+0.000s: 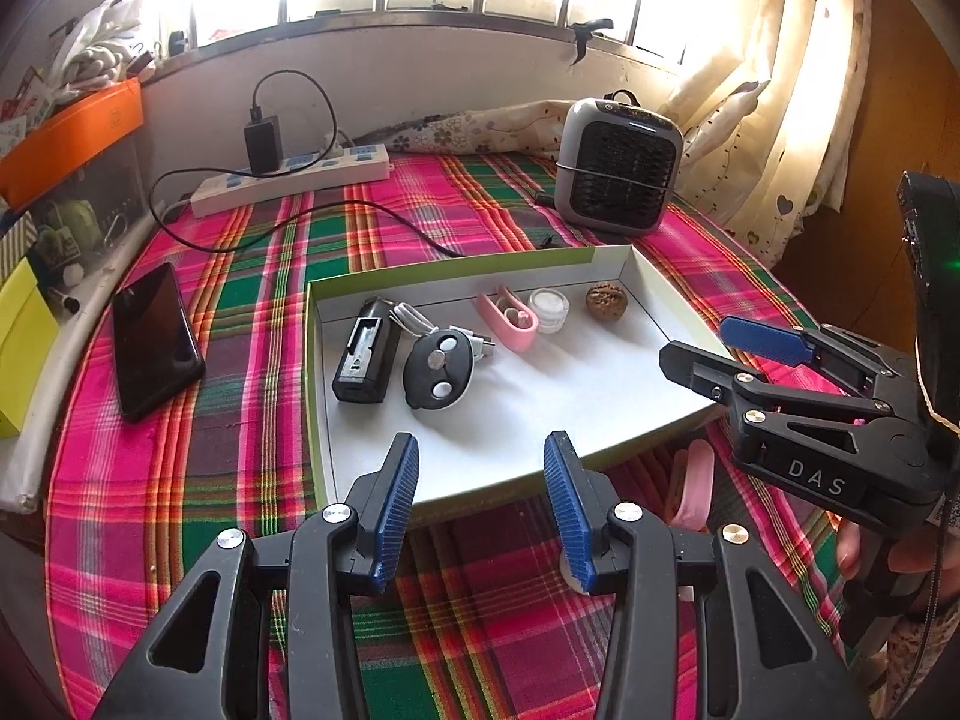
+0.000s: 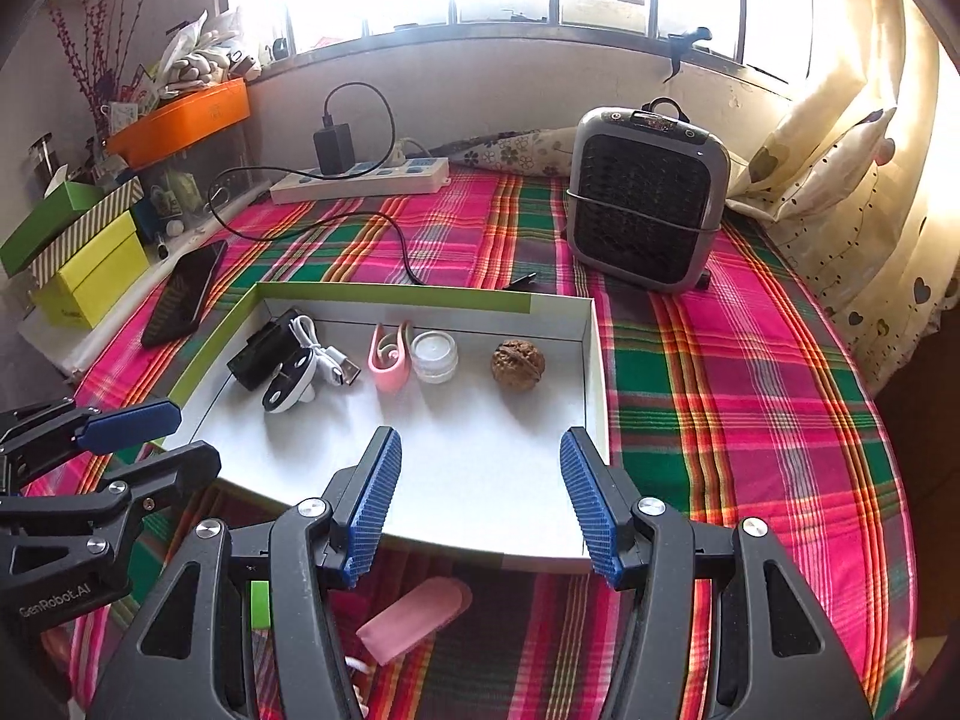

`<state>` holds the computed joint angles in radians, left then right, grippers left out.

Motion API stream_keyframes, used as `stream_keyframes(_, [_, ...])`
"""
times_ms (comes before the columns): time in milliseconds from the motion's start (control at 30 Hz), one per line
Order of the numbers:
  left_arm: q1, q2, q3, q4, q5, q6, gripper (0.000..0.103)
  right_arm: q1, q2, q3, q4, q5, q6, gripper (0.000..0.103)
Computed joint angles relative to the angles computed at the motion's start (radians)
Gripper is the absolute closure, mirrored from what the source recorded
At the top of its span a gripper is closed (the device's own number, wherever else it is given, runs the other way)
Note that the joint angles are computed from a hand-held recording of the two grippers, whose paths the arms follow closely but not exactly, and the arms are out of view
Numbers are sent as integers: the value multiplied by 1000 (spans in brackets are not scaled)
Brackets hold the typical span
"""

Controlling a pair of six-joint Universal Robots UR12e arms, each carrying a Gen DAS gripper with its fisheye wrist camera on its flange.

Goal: Organize objects
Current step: 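Withdraw both open tools from the box toward the remaining items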

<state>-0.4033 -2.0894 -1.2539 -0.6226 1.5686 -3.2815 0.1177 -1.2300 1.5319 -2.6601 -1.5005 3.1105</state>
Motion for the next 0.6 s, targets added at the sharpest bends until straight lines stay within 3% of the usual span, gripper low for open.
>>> stream_keyframes(600, [9, 57, -112, 52, -62, -11, 61, -12, -85, 131, -53, 38, 41, 47])
